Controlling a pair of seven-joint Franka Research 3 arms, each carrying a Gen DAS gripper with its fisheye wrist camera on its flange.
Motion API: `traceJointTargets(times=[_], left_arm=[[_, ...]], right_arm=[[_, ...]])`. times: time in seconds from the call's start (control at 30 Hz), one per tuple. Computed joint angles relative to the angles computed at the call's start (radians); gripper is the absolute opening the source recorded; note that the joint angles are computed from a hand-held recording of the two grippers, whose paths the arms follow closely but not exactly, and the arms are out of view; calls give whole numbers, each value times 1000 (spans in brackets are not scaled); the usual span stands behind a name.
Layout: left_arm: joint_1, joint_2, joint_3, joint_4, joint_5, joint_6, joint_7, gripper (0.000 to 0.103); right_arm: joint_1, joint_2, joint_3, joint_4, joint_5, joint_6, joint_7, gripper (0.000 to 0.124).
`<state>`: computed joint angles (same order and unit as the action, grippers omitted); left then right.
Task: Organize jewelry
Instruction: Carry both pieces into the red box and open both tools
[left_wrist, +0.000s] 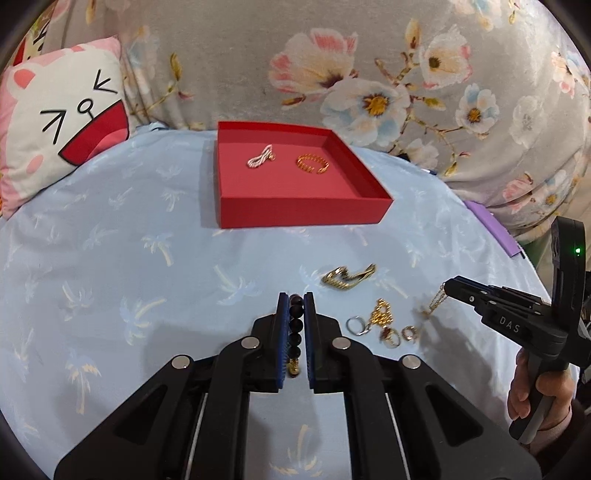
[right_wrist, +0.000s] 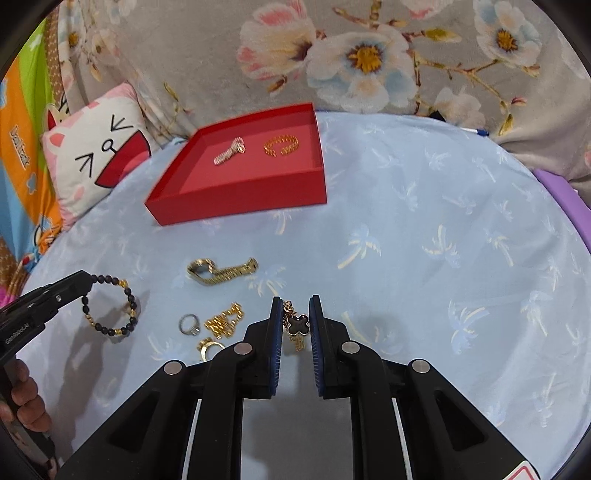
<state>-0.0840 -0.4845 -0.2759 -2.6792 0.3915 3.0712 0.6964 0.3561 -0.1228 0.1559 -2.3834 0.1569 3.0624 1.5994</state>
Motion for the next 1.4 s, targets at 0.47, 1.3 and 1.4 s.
traceJointTargets(times=[0.47, 1.3, 1.4], left_arm=[[-32, 167, 123, 378, -79, -73, 289, 7], [1, 730, 159, 852, -41, -260, 271, 8], [-4, 745, 164, 863, -34, -268, 260, 9]], right_arm=[[47, 160, -44, 459, 213, -196, -274, 13], [103, 897, -113, 1405, -23, -624, 20, 13], [106, 930, -114, 1451, -34, -645, 23, 14]])
